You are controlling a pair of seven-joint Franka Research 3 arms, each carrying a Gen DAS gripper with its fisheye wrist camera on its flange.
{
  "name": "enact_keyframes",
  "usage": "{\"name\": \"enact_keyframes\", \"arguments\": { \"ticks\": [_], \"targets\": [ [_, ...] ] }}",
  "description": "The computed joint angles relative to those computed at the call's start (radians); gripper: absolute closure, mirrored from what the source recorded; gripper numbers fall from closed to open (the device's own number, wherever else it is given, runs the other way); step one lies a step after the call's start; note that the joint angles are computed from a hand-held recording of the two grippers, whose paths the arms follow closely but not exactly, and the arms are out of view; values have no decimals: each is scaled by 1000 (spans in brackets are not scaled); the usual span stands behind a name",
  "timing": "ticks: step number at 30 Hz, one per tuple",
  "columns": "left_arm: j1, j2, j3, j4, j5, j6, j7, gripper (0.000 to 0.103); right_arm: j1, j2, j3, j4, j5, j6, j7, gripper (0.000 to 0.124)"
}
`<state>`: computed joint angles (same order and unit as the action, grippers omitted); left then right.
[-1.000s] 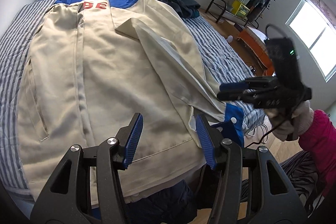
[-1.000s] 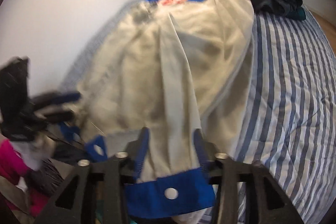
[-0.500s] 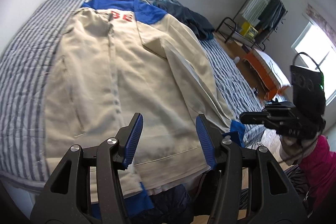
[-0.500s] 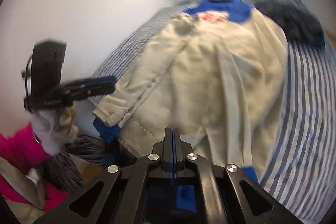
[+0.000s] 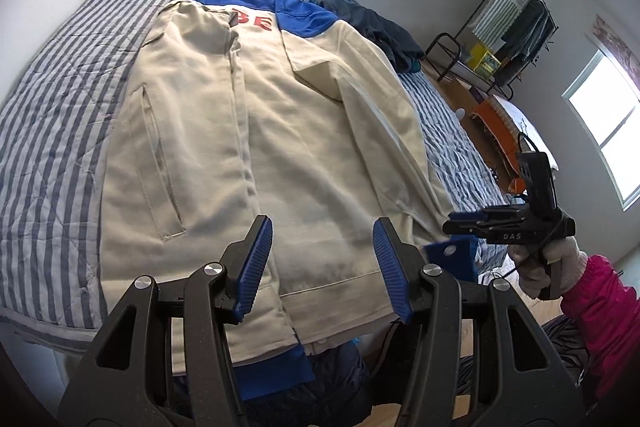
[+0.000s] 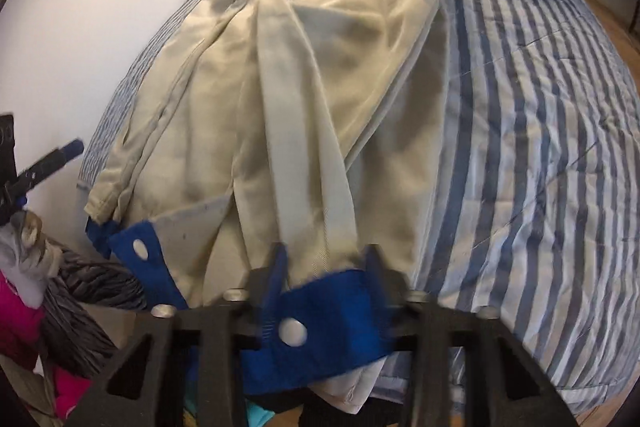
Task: Fold large clothes
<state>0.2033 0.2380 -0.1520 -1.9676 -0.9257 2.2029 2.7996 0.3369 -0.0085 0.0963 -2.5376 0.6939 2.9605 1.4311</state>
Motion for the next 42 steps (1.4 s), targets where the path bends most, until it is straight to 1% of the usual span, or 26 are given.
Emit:
{"name": "enact_keyframes", "arguments": {
  "ticks": [1, 2, 3, 4, 6, 7, 8, 10, 12, 14, 15, 16, 17, 18, 20, 22, 24, 27, 29, 31, 33, 35, 38, 40, 41, 42],
  "targets": [
    [-1, -3, -1, -4, -1, 0, 3, 49, 7, -9, 5, -5, 28, 9, -22, 114],
    [-1, -6, -3, -6, -3, -2, 8, 49, 16, -26, 11, -10, 38, 19, -36, 115],
    [-2, -7, -3, -8, -6, -3, 12, 49, 20, -43, 17, -18, 4, 34, -5, 116],
    [-2, -10, -2, -10, -8, -4, 15, 49, 33, -58, 20, -23, 16, 52, -8, 116],
    [0, -12, 0, -7, -14, -17, 14, 49, 95, -84, 2, -10, 178, 85, -134, 117],
    [0, -12, 2, -4, -15, -24, 10, 49, 113, -91, 2, -1, 246, 97, -186, 117],
    [2, -11, 5, 0, -18, -32, 3, 49, 167, -94, -22, 29, 385, 105, -306, 117],
    [8, -8, 9, 12, -28, -45, -13, 49, 208, -69, -21, 107, 601, 94, -523, 117],
    [14, -3, 13, 25, -41, -50, -28, 49, 204, -16, 13, 185, 650, 66, -605, 117],
    [24, 9, 17, 45, -50, -65, -51, 49, 189, 54, 44, 259, 616, 28, -613, 117],
    [28, 15, 18, 51, -52, -66, -63, 49, 182, 88, 55, 287, 553, 14, -574, 116],
    [30, 20, 19, 56, -50, -64, -74, 49, 170, 111, 66, 307, 531, -17, -568, 109],
    [32, 28, 19, 61, -43, -67, -89, 49, 153, 127, 84, 326, 580, -40, -613, 106],
    [35, 32, 18, 64, -36, -72, -99, 49, 138, 125, 94, 324, 612, -59, -646, 98],
    [39, 53, 16, 76, -4, -104, -129, 49, 113, 88, 100, 289, 720, -69, -741, 92],
    [38, 66, 10, 76, 30, -124, -146, 48, 103, 35, 84, 230, 783, -31, -774, 86],
    [37, 81, 3, 82, 53, -145, -166, 45, 90, 9, 59, 183, 800, 39, -739, 81],
    [34, 101, -10, 84, 77, -174, -203, 43, 40, 32, 9, 173, 883, 64, -728, 79],
    [23, 108, -17, 77, 104, -173, -216, 43, -5, 66, -21, 197, 960, 21, -765, 79],
    [17, 107, -24, 61, 119, -161, -212, 43, -46, 108, -41, 230, 985, -13, -767, 79],
    [11, 107, -29, 48, 134, -156, -209, 43, -76, 164, -50, 281, 971, -3, -743, 79],
    [5, 106, -32, 33, 147, -146, -202, 43, -109, 205, -55, 332, 977, -24, -753, 79],
    [2, 109, -36, 21, 157, -148, -198, 43, -151, 272, -57, 426, 936, -36, -730, 77],
    [0, 114, -38, 19, 162, -152, -196, 46, -182, 323, -52, 495, 931, -44, -731, 67],
    [-2, 114, -39, 16, 168, -147, -193, 54, -194, 343, -47, 521, 931, -41, -730, 66],
    [-6, 116, -40, 13, 177, -143, -192, 65, -206, 374, -44, 559, 923, -40, -721, 67]
  ]
}}
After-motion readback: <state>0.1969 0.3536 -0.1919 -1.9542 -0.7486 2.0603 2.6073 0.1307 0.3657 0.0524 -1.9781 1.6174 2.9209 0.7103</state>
